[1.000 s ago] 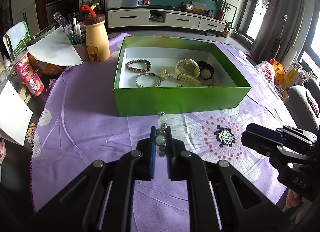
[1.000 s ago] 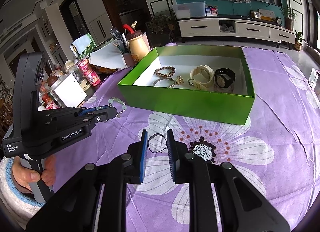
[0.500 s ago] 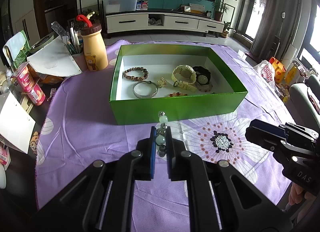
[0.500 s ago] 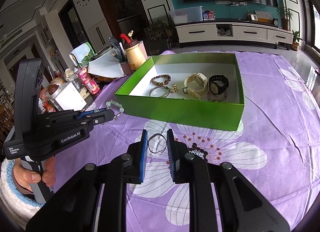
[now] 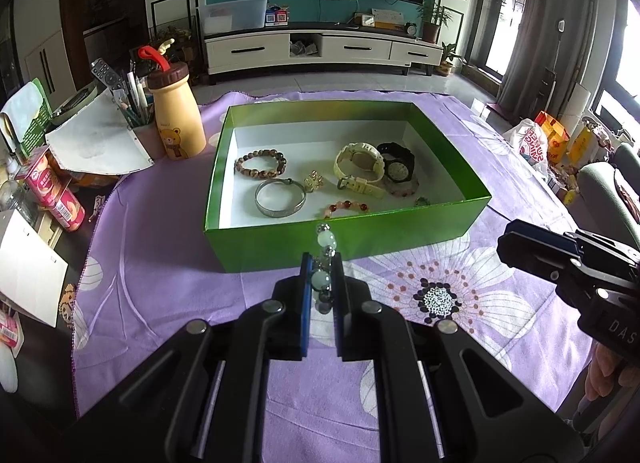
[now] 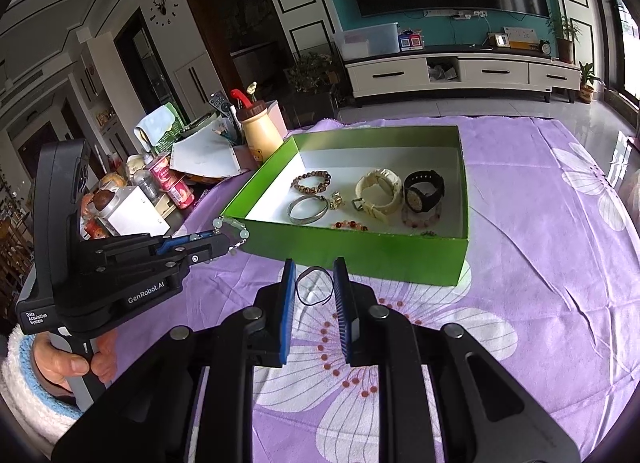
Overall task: Organize jewelry
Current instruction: 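Lower the jade chain and black ring into the box and open both tools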
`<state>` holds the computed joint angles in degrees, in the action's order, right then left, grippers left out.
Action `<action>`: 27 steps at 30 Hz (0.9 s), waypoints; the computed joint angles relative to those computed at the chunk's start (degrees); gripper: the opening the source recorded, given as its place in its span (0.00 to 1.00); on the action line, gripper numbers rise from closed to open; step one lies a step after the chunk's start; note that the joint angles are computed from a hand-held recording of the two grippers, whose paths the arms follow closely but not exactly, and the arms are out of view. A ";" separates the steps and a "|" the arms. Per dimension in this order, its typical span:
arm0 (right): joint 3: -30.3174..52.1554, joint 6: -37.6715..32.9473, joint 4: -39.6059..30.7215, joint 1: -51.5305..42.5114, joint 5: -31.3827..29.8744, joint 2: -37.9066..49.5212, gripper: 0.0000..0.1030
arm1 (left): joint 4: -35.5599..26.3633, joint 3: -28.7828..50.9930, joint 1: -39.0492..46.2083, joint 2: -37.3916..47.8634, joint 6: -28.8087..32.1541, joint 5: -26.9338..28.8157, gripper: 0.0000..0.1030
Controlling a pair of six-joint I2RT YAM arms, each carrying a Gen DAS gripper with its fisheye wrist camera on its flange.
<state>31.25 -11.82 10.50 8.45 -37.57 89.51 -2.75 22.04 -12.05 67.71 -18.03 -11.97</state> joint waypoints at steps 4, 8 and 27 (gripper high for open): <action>1.53 0.72 0.31 -0.24 -0.61 1.24 0.18 | 0.84 1.65 2.38 1.38 0.83 3.75 0.08; 3.47 2.08 0.95 -0.45 -1.39 3.73 0.18 | 1.37 3.90 5.15 2.87 1.86 7.36 0.08; 23.89 8.71 -6.04 1.43 -1.48 16.69 0.18 | 1.21 23.67 14.44 24.88 2.98 19.97 0.08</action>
